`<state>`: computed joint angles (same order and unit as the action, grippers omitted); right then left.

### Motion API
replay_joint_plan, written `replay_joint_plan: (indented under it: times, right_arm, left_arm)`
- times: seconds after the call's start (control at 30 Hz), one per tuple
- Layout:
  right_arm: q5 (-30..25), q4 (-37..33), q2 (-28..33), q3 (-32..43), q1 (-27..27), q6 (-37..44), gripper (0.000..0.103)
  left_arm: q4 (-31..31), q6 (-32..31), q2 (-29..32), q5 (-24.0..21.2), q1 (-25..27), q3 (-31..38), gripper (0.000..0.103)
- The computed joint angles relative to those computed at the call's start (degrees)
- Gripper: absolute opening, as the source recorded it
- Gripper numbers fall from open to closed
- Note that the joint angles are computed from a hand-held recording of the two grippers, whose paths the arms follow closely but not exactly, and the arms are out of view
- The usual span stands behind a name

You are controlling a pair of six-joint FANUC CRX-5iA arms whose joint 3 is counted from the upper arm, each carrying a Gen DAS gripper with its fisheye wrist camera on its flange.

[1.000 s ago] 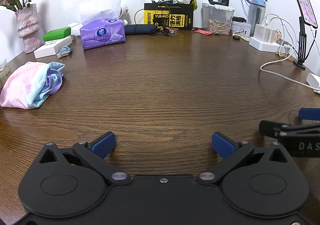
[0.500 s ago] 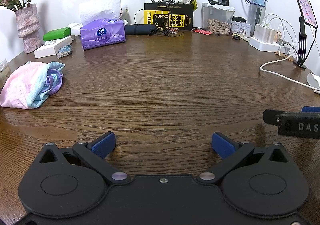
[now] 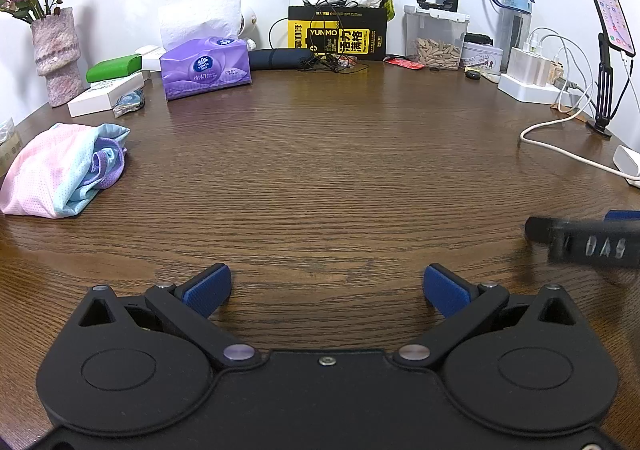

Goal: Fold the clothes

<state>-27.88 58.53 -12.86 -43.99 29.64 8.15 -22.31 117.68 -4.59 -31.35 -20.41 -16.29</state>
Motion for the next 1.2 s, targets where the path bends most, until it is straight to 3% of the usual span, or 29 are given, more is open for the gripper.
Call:
replay_joint_plan:
  times: [1.2]
  right_arm:
    - [0.6,-1.5,-0.5,0.1,0.2,2.8,0.103]
  left_arm:
    - [-0.3,0.4,0.1,-0.2,-0.2,0.1,0.103]
